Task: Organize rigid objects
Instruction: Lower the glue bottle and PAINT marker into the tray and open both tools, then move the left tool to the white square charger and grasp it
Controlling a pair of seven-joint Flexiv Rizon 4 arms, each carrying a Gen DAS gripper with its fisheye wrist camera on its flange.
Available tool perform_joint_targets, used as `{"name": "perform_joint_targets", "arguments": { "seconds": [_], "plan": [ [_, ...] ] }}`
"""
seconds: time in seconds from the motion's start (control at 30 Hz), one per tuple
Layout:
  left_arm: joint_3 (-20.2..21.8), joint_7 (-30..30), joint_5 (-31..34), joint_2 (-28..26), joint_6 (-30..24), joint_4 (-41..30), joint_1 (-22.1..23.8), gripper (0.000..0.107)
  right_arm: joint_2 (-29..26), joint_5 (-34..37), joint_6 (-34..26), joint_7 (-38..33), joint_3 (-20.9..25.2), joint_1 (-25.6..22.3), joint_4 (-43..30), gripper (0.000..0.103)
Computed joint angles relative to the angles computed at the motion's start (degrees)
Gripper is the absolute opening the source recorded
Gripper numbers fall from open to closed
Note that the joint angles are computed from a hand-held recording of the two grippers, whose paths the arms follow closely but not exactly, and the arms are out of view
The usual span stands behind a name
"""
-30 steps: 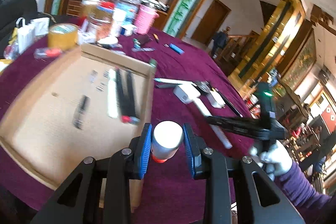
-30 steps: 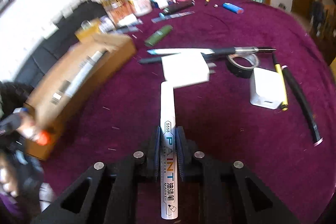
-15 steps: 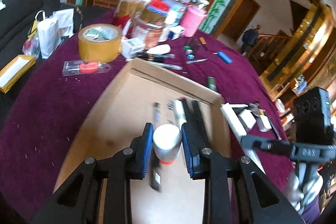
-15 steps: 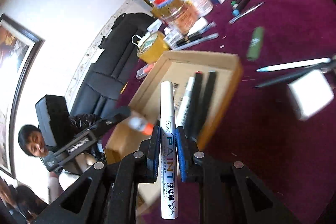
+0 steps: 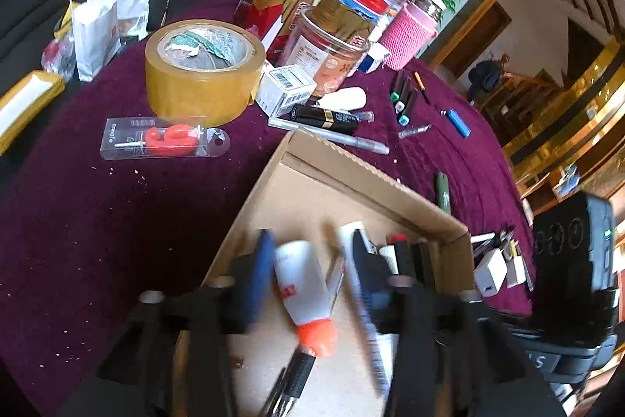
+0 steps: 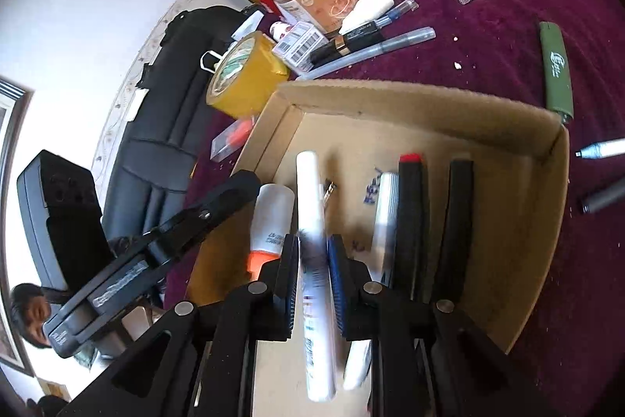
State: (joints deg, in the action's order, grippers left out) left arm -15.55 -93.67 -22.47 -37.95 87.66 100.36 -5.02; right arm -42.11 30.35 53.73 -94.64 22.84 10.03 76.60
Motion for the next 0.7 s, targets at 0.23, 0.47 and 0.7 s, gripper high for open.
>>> {"name": "perform_joint_targets", "arguments": {
  "seconds": [0.23,0.47,0.7],
  "plan": [
    [-8.52,-1.56,1.18,0.19,10.91,6.46,6.23,0.066,2.95,-0.43,9.67,-4.05,0.68,-1.1,5.2,0.049],
    [-3.44,-10.09,2.66,1.44,11.37,7.69,1.88,0.071,7.78,2.53,18.05,-8.8,3.17,-6.68,12.16,0.05],
    [8.4,-17.31,2.22,3.47,10.69,8.49,-8.48,0.078,13.43,3.84,25.07,-14.32,3.7,-11.66,20.14,0.053]
  ]
}}
